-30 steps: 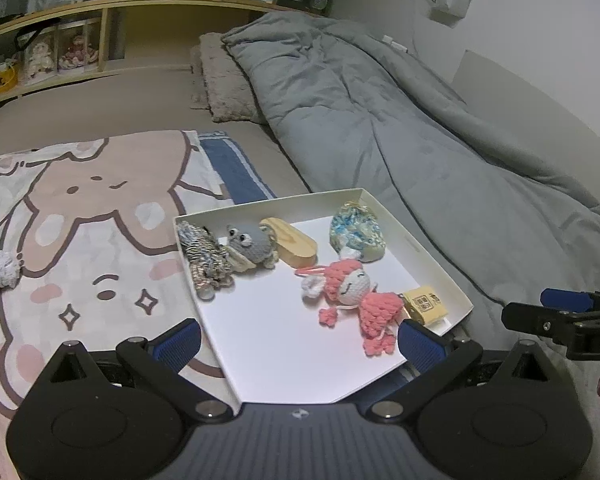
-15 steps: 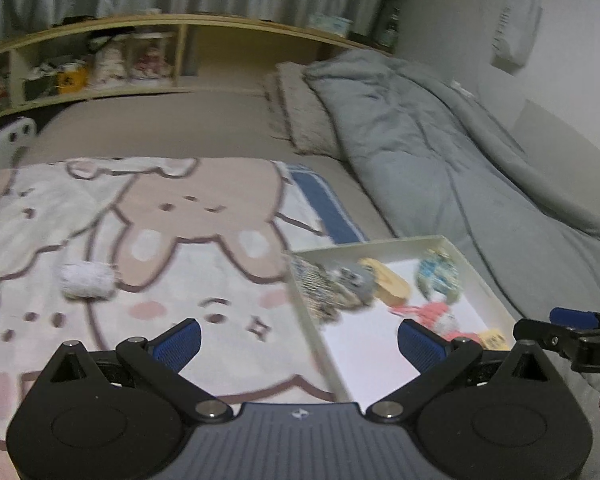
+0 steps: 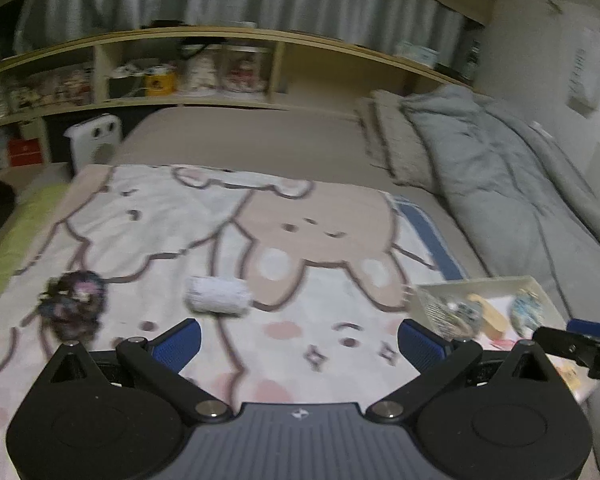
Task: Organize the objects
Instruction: 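Approach the dark crocheted flower with left tool while right tool approaches the white roll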
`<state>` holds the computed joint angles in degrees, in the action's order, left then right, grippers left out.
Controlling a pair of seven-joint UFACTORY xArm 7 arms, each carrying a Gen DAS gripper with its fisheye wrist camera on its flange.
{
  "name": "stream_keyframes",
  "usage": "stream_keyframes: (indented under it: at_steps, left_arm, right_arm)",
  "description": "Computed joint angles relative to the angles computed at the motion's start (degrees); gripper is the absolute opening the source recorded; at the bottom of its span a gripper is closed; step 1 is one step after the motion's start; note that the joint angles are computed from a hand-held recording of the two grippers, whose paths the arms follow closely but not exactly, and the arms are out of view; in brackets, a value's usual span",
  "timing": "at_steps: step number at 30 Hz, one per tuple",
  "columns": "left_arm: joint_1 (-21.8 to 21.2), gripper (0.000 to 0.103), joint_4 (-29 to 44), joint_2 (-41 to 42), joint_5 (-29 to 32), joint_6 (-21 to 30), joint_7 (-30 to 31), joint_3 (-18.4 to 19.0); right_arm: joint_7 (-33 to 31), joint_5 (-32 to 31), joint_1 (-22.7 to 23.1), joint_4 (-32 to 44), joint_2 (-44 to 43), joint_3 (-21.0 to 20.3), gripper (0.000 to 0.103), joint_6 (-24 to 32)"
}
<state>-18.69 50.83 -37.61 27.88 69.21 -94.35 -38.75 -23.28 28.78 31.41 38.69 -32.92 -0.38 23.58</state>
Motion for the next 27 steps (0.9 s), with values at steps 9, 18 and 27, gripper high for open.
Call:
stream_keyframes:
  at_steps: [9,18,27]
  left_arm:
    - [-1.0,0.103,-7.9,-12.8,-3.1,7.5,2.7,3.4]
    - [0.4,0.103,-14.6,-22.5,-5.8,11.1,6.4,4.8]
    - [3.4,0.103,-20.6,-27.1,-6.5,11.1,5.9,4.5]
  right_arm:
    - [2.5,1.5,4.1,4.0,7.6,4.0,0.103,-4.6]
    - [3.0,5.0,8.3,9.5,17.4,7.0,0.103,-10.6]
    - [2.8,8.0,9.3,15.1,27.7,11.8,0.103,-17.8]
